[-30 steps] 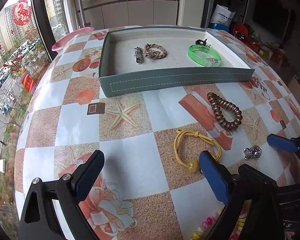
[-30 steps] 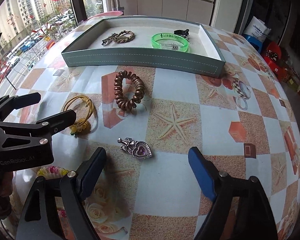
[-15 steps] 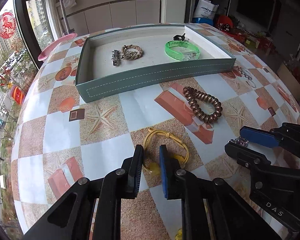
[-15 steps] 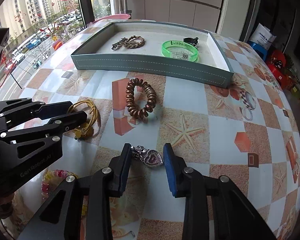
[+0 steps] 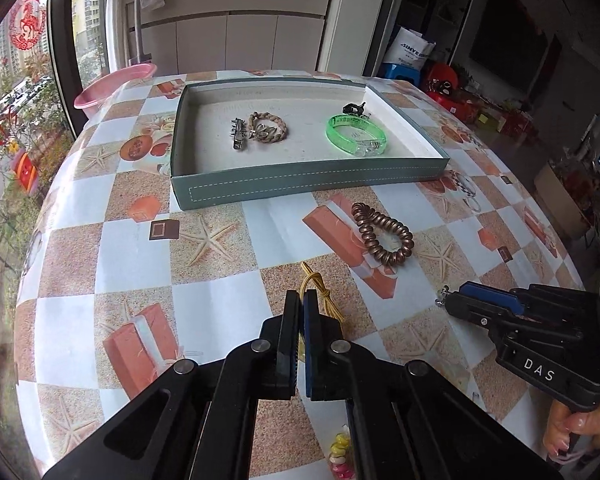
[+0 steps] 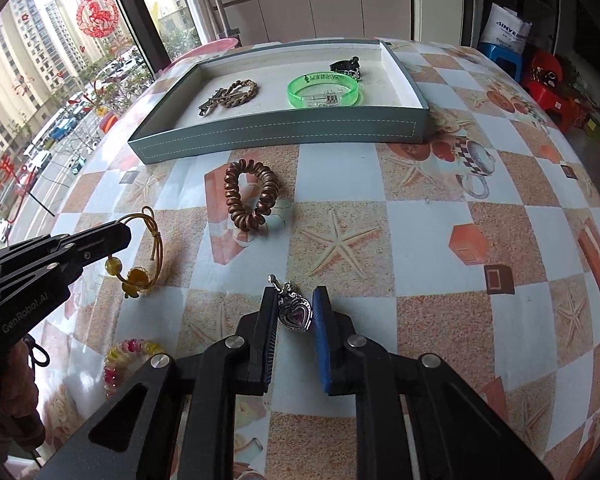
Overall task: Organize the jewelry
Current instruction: 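Carry the yellow hair tie with the left tool while the right tool carries the heart charm into the tray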
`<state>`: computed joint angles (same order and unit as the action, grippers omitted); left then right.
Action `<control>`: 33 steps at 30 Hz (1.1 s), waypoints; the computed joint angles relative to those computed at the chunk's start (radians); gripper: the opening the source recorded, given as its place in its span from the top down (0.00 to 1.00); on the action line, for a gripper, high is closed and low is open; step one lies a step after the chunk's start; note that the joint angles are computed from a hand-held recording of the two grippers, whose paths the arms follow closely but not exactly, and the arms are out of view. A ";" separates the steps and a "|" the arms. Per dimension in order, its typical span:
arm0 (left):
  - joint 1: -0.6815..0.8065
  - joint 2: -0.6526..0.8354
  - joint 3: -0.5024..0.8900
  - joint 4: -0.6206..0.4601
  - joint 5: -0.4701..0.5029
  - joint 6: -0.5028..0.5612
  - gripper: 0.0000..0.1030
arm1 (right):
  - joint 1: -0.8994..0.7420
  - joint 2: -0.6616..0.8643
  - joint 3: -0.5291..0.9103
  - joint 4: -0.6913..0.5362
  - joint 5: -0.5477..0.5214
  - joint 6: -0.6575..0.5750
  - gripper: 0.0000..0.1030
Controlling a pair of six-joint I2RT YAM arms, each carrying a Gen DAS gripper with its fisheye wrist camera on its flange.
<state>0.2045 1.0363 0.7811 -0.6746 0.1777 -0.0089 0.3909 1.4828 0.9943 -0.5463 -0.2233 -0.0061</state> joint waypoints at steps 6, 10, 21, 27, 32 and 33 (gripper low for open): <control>-0.002 -0.030 0.054 -0.035 0.021 -0.009 0.86 | -0.051 -0.024 0.020 -0.035 -0.063 0.009 0.82; 0.002 -0.039 0.097 -0.052 0.042 -0.020 0.86 | -0.082 -0.037 0.055 -0.066 -0.104 0.010 0.82; 0.019 0.045 0.294 -0.069 0.057 -0.049 0.86 | -0.134 0.038 0.277 -0.146 -0.162 0.014 0.82; 0.049 0.151 0.427 -0.057 0.059 -0.067 0.86 | -0.152 0.165 0.483 -0.216 -0.188 0.020 0.82; 0.062 0.260 0.530 -0.038 0.019 -0.067 0.86 | -0.154 0.314 0.705 -0.286 -0.199 0.047 0.82; 0.064 0.284 0.549 -0.034 0.015 -0.067 0.86 | -0.152 0.349 0.757 -0.305 -0.201 0.051 0.82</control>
<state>0.2684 1.3208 1.3304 -0.7083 0.1922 -0.0755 0.2393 1.8314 1.7513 -0.8516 -0.4246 0.0447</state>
